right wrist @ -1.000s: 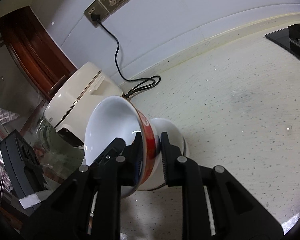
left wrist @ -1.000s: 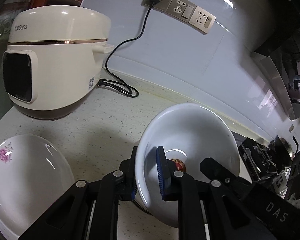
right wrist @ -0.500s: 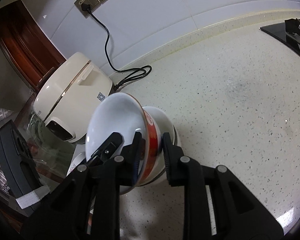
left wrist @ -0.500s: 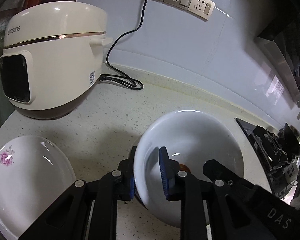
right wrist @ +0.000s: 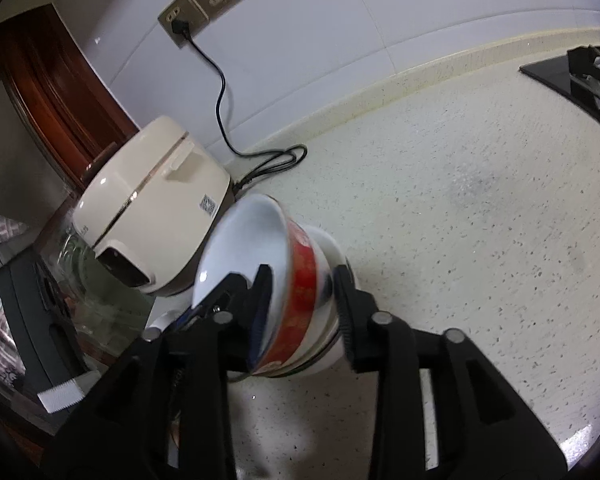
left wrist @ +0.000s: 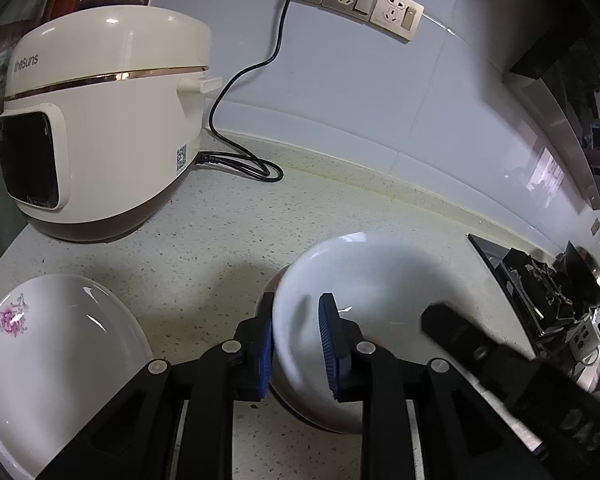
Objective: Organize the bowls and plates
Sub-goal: 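Lower the red-banded bowl into the white bowls and open both grippers, then grip the rim of the nested bowl stack with both grippers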
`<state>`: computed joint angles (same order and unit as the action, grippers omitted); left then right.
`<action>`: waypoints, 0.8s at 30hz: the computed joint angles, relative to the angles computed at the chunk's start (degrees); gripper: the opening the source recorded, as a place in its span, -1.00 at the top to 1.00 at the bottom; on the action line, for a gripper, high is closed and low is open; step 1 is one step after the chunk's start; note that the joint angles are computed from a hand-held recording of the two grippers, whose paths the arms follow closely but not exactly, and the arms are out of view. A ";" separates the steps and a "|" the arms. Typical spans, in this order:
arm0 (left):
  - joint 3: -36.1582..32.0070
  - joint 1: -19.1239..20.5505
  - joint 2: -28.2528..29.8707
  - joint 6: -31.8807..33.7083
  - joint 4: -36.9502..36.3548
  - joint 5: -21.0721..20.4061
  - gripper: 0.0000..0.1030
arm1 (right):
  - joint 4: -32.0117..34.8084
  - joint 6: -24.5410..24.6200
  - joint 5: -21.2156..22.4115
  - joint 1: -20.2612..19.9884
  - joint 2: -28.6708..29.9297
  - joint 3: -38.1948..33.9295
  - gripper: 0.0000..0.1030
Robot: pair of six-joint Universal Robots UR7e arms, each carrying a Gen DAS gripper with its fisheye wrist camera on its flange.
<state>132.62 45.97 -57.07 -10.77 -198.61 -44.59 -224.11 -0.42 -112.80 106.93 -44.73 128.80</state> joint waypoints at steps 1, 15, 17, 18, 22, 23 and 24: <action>0.33 -0.31 0.47 1.34 -2.45 0.05 0.35 | -1.38 -0.75 -0.31 0.30 0.30 0.01 -0.18; 2.75 5.07 -6.46 -5.79 -10.45 -10.75 -0.95 | -4.32 4.75 4.26 -4.12 -4.29 5.25 -0.62; 1.72 6.70 -7.46 -6.52 -6.37 -13.39 -0.95 | -3.43 6.19 6.07 -5.12 -4.71 5.83 -0.62; 1.19 7.35 -7.75 -6.98 -4.22 -14.57 -0.95 | -2.69 6.75 6.96 -5.51 -4.77 5.98 -0.62; -1.40 7.75 -6.94 -6.80 1.89 -14.78 -0.95 | 0.30 7.72 9.29 -6.08 -5.12 6.07 -0.64; -1.75 7.26 -6.98 -6.74 3.74 -13.75 -0.95 | 0.98 8.09 9.69 -6.10 -4.99 5.93 -0.65; -2.98 7.16 -6.69 -6.85 6.92 -12.97 -0.95 | 1.45 8.39 9.97 -6.14 -4.89 5.89 -0.65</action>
